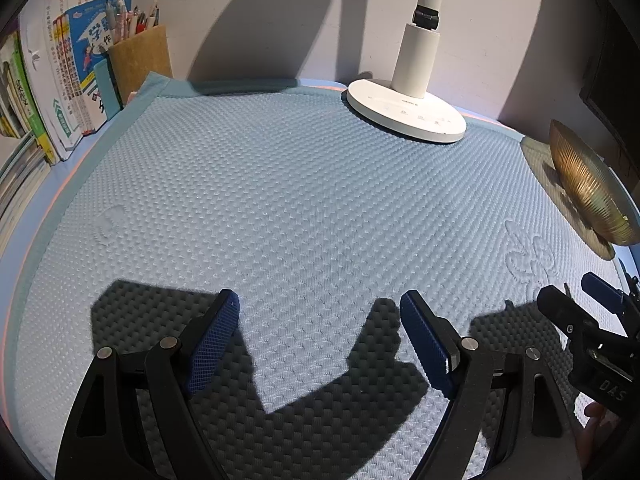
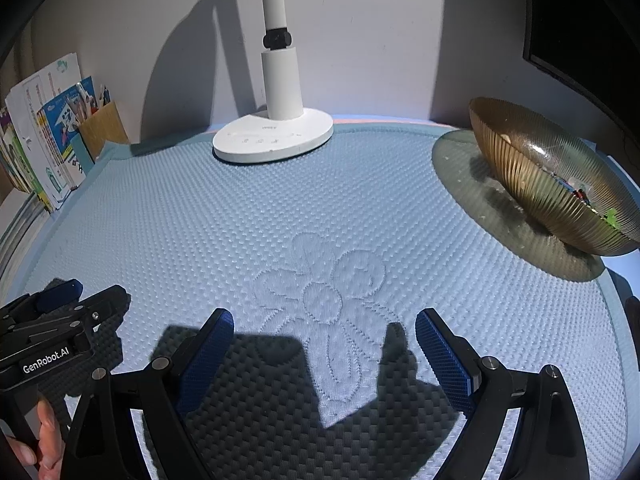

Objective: Organize rigid objects

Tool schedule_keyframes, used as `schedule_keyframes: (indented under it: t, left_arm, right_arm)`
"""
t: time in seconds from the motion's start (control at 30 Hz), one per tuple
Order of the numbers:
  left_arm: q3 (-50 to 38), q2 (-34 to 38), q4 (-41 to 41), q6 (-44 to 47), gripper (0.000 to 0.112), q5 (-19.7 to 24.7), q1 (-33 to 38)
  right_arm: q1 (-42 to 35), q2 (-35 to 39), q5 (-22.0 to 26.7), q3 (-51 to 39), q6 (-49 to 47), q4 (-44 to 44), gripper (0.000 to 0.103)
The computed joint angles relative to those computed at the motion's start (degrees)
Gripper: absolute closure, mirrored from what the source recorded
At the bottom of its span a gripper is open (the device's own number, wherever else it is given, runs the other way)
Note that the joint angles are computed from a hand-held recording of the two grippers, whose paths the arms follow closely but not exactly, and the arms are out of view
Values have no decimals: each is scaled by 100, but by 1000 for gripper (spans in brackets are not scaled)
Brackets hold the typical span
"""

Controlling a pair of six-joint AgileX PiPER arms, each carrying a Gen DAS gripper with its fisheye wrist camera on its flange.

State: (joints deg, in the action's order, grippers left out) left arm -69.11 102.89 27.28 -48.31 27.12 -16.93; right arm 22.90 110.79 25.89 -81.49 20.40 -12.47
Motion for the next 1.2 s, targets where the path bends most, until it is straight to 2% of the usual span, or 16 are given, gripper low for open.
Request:
schedule_keyframes:
  t: [0.1,0.33,0.4,0.47,0.53,0.6,0.67,0.93,1.2]
  left_arm:
    - [-89,55,-8,92,27,87,-26]
    - [-155,94,-195,373,23,104,36]
    - [-291,185,-258,493,13,276,7]
    - [-511,337,-140,485,10,593,-92]
    - [-525,345,-10,379,10,662,-131]
    - [-500,324,-137,482,10,625,-83]
    - [-475,314,-204,540,9,579,-52]
    - [-358,276,-160,520,9,423,-41]
    - [-324,287,-95,461,9,340,-54]
  right_arm:
    - [-29,106,180,-160,-159,172,12]
    - [-57,138,261,-207,-264,270,12]
    - [-78,221,403,-329,-360,361,12]
    - [-91,340,624,-509,-419,442,12]
    - [-72,418,764,-629,-380,381,7]
    - [-28,468,869,-705,-369,307,0]
    - [11,556,1078,-860,-387,260,0]
    - [74,593,1252,-977,-157,46,0]
    - [-5,590,1180,-987,-389,288,0]
